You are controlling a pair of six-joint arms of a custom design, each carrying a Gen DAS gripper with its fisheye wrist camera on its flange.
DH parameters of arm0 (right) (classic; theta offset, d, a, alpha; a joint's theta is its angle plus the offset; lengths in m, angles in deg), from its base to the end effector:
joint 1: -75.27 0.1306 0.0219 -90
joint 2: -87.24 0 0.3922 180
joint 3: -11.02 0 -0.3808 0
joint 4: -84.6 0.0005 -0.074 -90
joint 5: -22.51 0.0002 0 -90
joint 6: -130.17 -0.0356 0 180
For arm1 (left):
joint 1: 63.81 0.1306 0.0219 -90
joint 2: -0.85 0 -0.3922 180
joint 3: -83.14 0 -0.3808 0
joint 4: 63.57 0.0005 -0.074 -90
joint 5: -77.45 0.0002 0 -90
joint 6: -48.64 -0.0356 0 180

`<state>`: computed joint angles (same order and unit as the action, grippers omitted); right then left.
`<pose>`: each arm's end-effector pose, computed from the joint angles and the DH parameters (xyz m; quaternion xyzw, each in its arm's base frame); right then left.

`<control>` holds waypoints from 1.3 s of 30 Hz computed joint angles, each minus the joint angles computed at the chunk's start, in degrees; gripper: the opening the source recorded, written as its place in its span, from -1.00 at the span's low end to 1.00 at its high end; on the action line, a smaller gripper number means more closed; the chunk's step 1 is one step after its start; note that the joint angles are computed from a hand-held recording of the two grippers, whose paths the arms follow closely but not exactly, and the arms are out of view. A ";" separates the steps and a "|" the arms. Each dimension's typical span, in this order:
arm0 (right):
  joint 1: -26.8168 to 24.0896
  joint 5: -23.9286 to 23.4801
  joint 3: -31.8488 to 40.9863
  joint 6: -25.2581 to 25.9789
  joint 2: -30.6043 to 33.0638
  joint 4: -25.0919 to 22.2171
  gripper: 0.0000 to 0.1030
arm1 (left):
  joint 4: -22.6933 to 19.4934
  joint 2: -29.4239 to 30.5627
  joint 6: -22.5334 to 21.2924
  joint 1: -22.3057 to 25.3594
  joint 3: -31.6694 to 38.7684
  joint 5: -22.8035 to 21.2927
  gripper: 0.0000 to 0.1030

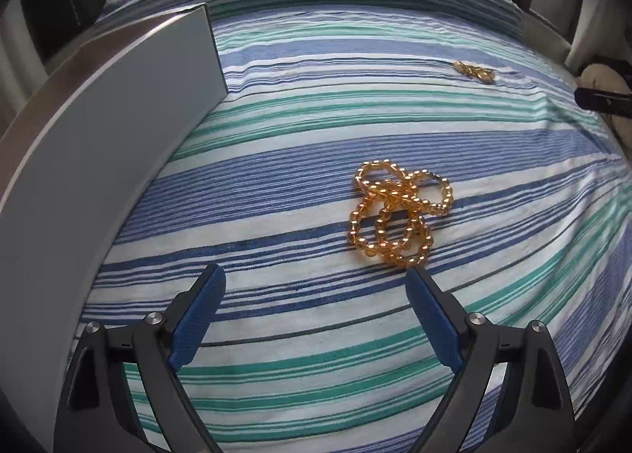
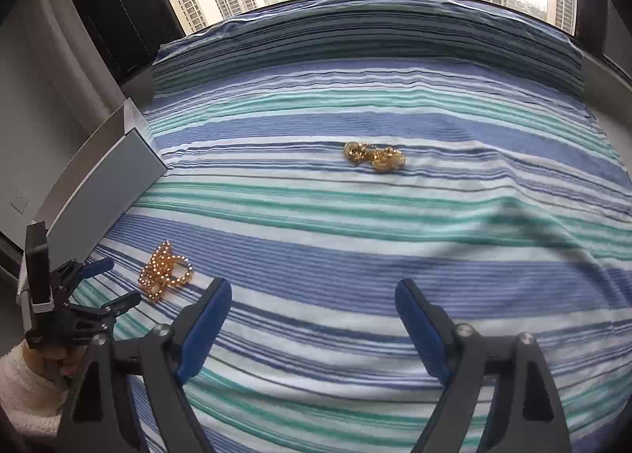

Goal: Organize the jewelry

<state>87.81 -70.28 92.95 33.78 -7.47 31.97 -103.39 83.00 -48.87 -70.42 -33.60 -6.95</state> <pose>0.4204 0.0948 0.4082 -0.0584 0.9542 0.0710 0.2846 0.3823 -0.0483 0.3022 0.1313 0.9529 -0.0449 0.2697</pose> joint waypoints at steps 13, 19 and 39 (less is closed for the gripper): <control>-3.56 4.32 28.14 5.42 28.22 -8.16 0.17 | -8.45 -11.50 -2.49 5.70 -4.83 2.88 0.81; -4.67 -1.28 30.32 -0.90 31.16 -11.94 0.17 | -10.21 -13.81 -3.83 10.15 -6.90 4.17 0.81; -2.83 0.50 21.56 1.46 23.90 -9.00 -0.87 | -10.54 -8.53 -1.16 13.19 -4.56 7.27 0.81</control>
